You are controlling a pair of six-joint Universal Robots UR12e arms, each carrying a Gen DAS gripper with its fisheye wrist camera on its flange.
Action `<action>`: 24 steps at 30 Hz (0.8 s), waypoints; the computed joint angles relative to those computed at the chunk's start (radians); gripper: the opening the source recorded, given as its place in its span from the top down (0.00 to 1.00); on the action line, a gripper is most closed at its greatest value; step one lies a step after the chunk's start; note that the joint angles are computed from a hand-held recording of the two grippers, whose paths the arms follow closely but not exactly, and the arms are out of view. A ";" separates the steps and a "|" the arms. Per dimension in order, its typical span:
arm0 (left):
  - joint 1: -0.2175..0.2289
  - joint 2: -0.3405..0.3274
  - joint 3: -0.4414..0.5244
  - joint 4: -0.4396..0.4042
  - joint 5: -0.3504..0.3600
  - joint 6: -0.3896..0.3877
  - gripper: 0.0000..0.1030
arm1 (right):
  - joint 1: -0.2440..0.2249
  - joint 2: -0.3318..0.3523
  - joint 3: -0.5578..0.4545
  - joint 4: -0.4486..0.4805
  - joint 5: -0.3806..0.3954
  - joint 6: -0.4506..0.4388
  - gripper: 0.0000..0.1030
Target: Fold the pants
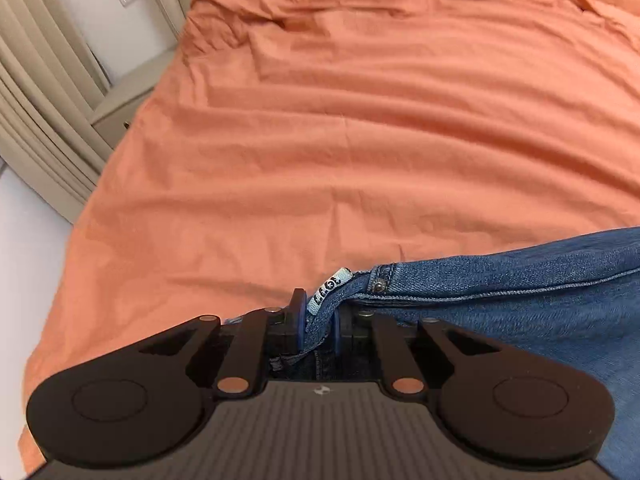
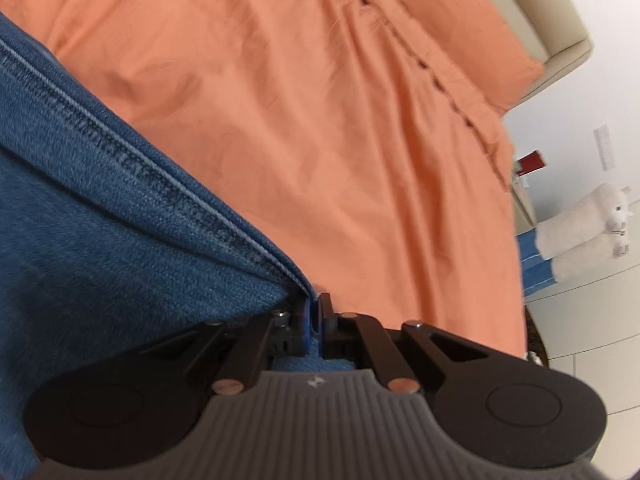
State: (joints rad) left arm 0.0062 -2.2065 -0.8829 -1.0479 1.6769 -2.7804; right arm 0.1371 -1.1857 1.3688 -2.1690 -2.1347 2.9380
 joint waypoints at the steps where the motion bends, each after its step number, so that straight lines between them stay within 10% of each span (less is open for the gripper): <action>1: -0.002 -0.008 0.004 -0.003 0.004 0.004 0.86 | -0.006 0.011 -0.008 0.006 0.010 -0.004 1.00; 10: -0.008 -0.006 -0.025 0.042 0.025 0.086 0.78 | -0.006 0.019 0.000 0.009 0.019 0.042 1.00; 16: 0.002 0.020 -0.015 0.000 -0.025 0.137 0.65 | 0.014 -0.010 -0.004 -0.007 -0.023 0.072 0.61; 19: 0.010 0.032 -0.003 -0.038 -0.062 0.161 0.44 | 0.030 -0.029 -0.008 -0.012 -0.009 0.100 0.61; 21: 0.008 0.049 -0.026 0.007 -0.046 0.177 0.02 | 0.043 -0.040 -0.008 -0.025 0.011 0.106 0.61; 24: 0.010 0.063 -0.031 0.040 -0.049 0.176 0.04 | 0.072 -0.050 -0.015 -0.029 0.037 0.110 0.61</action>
State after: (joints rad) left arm 0.0164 -2.1434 -0.9136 -1.0082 1.6281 -2.6046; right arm 0.2089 -1.2353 1.3540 -2.1981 -2.0977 3.0483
